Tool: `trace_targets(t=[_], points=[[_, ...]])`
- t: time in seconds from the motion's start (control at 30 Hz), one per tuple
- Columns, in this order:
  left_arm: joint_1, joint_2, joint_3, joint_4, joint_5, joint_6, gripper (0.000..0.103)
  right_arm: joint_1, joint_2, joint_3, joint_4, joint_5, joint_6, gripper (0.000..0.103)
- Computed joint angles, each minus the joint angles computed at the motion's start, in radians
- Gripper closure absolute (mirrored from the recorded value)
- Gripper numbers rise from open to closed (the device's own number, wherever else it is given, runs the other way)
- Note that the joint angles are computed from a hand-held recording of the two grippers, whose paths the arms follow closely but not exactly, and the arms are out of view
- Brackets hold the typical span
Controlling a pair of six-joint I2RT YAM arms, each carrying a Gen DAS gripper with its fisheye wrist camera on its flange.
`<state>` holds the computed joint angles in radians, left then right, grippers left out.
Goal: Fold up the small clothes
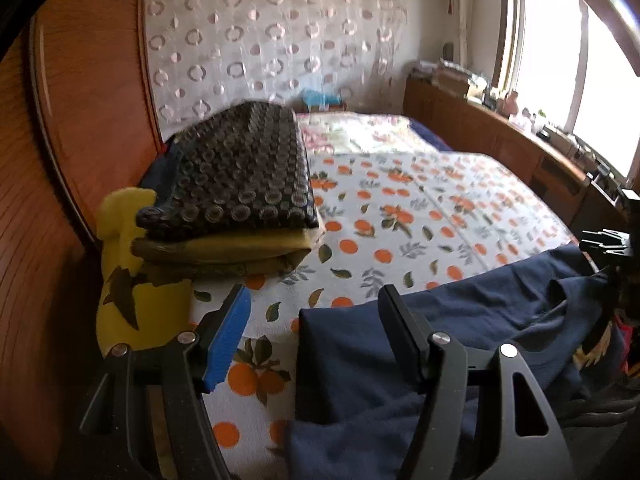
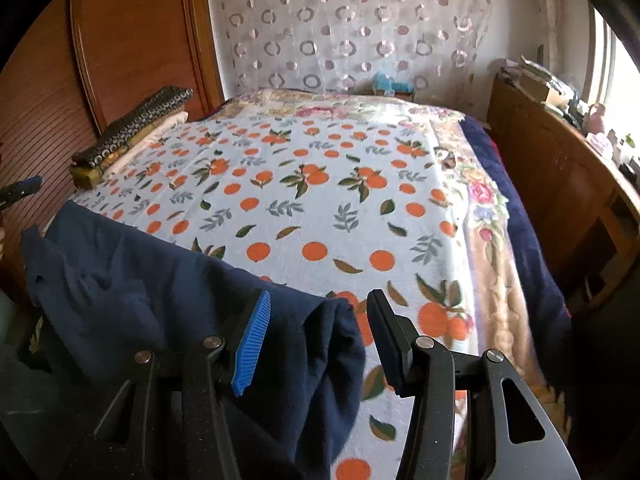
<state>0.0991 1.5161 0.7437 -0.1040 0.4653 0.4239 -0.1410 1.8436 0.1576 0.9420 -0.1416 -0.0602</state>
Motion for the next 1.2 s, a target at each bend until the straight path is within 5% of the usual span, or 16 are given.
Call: trace_targets(t=[0.4, 0.7, 0.8, 0.9, 0.97, 1.1, 1.2], points=[[-0.098, 0.225, 0.140, -0.064, -0.131, 0.040, 0.036, -0.037, 0.087, 0.090, -0.079, -0.013, -0.033, 0.051], [-0.091, 0.269, 0.145, -0.102, -0.128, 0.081, 0.040, -0.038, 0.135, 0.102, -0.041, -0.015, -0.038, 0.051], [-0.090, 0.261, 0.131, -0.090, -0.120, 0.079, 0.044, -0.033, 0.147, 0.102, -0.027, -0.010, -0.033, 0.051], [-0.090, 0.244, 0.112, -0.098, -0.087, 0.112, 0.067, -0.030, 0.154, 0.101, -0.019, -0.014, -0.037, 0.051], [-0.106, 0.227, 0.090, -0.087, -0.091, 0.102, 0.083, -0.037, 0.142, 0.098, -0.038, -0.042, -0.054, 0.058], [-0.108, 0.182, 0.027, -0.033, -0.088, 0.072, 0.090, -0.026, 0.091, 0.090, -0.106, -0.058, -0.093, 0.086], [-0.086, 0.097, -0.032, -0.027, -0.022, 0.067, 0.091, -0.025, -0.001, 0.032, -0.104, -0.069, -0.108, 0.090]])
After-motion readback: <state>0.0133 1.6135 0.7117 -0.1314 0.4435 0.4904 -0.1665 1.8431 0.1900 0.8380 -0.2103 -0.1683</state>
